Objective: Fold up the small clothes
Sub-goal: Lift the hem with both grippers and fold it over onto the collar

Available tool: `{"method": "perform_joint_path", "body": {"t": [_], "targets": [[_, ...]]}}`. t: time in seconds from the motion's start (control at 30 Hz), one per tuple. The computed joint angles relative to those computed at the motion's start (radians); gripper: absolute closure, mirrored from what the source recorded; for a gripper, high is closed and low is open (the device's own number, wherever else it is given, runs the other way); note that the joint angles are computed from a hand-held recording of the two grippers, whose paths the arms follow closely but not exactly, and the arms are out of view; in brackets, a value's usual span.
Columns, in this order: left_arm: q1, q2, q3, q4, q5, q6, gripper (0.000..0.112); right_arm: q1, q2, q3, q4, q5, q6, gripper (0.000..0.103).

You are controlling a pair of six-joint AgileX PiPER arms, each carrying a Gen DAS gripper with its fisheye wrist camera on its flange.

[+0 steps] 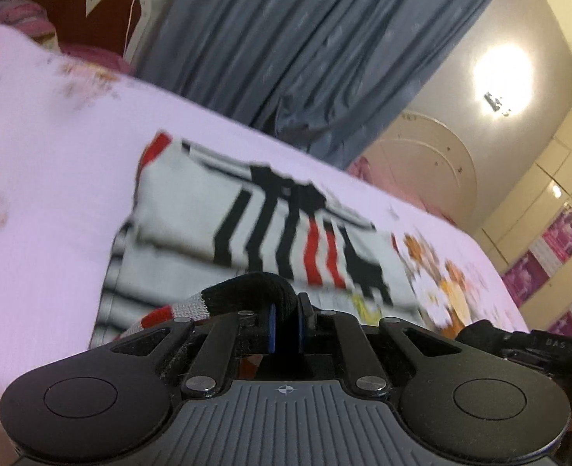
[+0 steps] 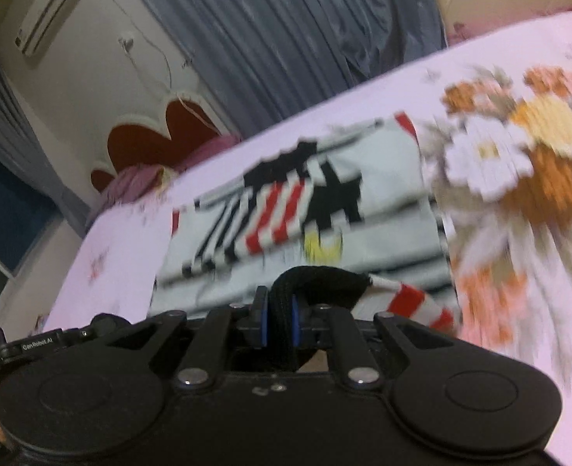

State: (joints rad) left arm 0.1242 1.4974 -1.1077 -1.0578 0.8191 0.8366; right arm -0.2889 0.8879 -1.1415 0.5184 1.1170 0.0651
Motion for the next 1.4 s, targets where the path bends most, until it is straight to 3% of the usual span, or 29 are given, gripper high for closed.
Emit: {"method": "perform_joint_path", "body": {"t": [0.2, 0.33, 0.5, 0.63, 0.67, 0.7, 0.73, 0.77, 0.83, 0.87, 0.93, 1.0, 1.13, 1.23, 1.3, 1.37, 1.4], "targets": [[-0.138, 0.241, -0.297, 0.088, -0.144, -0.202, 0.103, -0.046, 0.269, -0.092, 0.080, -0.160, -0.077, 0.092], [-0.203, 0.424, -0.550, 0.274, -0.160, -0.427, 0.103, -0.076, 0.456, -0.177, 0.125, -0.204, -0.072, 0.092], [-0.272, 0.642, -0.871, 0.587, -0.085, -0.733, 0.103, -0.069, 0.628, -0.273, 0.117, -0.236, -0.027, 0.092], [-0.281, 0.782, -1.101, 0.685, 0.035, -0.891, 0.101, -0.084, 0.748, -0.343, 0.139, -0.217, 0.050, 0.078], [-0.279, 0.813, -1.154, 0.683, 0.060, -0.914, 0.094, -0.085, 0.760, -0.347, 0.135, -0.233, 0.059, 0.074], [-0.274, 0.829, -1.176, 0.668, 0.066, -0.915, 0.089, -0.087, 0.763, -0.345, 0.137, -0.255, 0.056, 0.061], [-0.269, 0.839, -1.185, 0.647, 0.061, -0.913, 0.074, -0.092, 0.763, -0.341, 0.144, -0.275, 0.053, 0.040], [-0.268, 0.825, -1.154, 0.636, 0.028, -0.899, 0.050, -0.096, 0.762, -0.338, 0.151, -0.293, 0.048, 0.031], [-0.278, 0.762, -1.038, 0.673, -0.092, -0.883, 0.027, -0.108, 0.767, -0.348, 0.182, -0.299, -0.017, 0.028], [-0.275, 0.749, -1.009, 0.654, -0.121, -0.846, 0.026, -0.108, 0.770, -0.361, 0.175, -0.294, -0.048, 0.028], [-0.260, 0.744, -1.000, 0.591, -0.109, -0.730, 0.026, -0.094, 0.770, -0.381, 0.138, -0.288, -0.116, 0.028], [-0.260, 0.763, -1.031, 0.613, -0.071, -0.692, 0.026, -0.068, 0.786, -0.413, 0.085, -0.258, -0.153, 0.029], [-0.273, 0.810, -1.086, 0.673, -0.045, -0.723, 0.029, 0.024, 0.824, -0.465, -0.078, -0.233, -0.165, 0.046], [-0.284, 0.854, -1.159, 0.707, 0.008, -0.722, 0.045, 0.083, 0.853, -0.492, -0.193, -0.240, -0.157, 0.051], [-0.297, 0.858, -1.162, 0.731, 0.010, -0.692, 0.067, 0.100, 0.852, -0.488, -0.229, -0.251, -0.172, 0.053], [-0.307, 0.862, -1.167, 0.765, 0.019, -0.685, 0.087, 0.109, 0.842, -0.479, -0.235, -0.253, -0.207, 0.073], [-0.310, 0.855, -1.150, 0.776, 0.007, -0.681, 0.094, 0.115, 0.847, -0.484, -0.241, -0.246, -0.212, 0.087]]}}
